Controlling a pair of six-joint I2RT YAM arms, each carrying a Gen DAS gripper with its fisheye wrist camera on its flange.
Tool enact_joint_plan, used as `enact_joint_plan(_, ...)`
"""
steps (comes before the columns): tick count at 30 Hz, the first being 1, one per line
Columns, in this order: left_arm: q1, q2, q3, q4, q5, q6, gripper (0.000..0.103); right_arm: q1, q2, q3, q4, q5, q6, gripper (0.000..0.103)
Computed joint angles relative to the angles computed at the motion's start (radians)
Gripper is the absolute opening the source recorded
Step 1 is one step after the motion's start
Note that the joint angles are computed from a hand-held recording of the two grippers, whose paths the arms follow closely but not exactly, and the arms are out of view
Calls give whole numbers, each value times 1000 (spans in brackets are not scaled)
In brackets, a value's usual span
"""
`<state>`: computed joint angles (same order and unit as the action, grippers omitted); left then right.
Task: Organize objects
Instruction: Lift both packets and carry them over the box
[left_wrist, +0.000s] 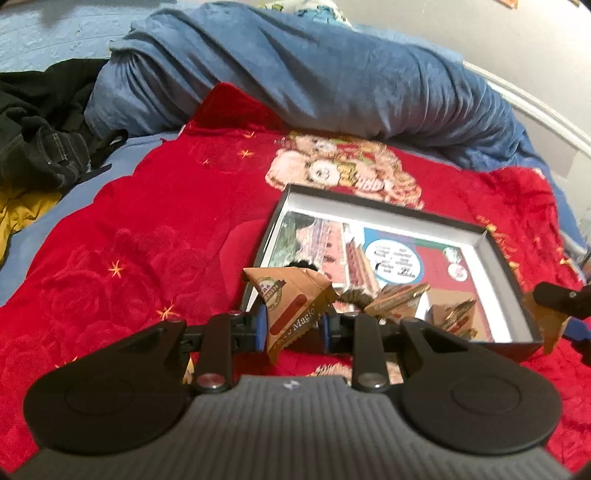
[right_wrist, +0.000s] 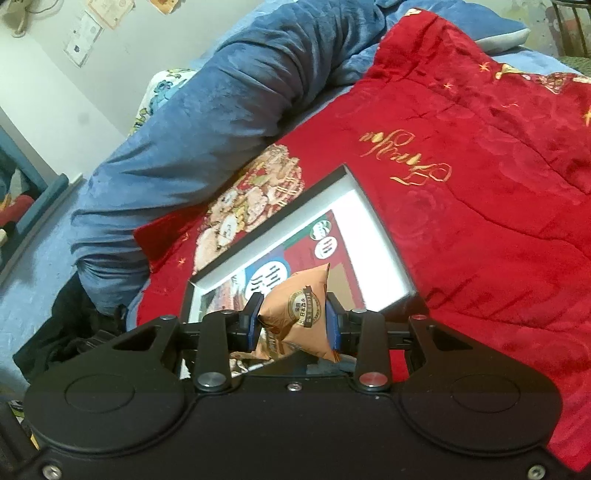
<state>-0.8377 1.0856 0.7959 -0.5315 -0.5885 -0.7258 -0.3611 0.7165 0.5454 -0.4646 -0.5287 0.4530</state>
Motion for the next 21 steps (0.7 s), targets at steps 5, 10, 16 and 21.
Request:
enact_joint_plan(5,22,-25,-20,37,21,5,31,13,8,2,19,-20,14,33)
enact_joint_plan(10,5,-62,-38,74,15,26,31,-33,24,10,33,-97,15,33)
enact_joint_plan(16,-13,-90,-46,142,3,93,31,-86,90,47,70,-211,23,33)
enact_joint_plan(21,25,-103,-11,188,37,153,31,-90,158,124,78,-244,-40,33)
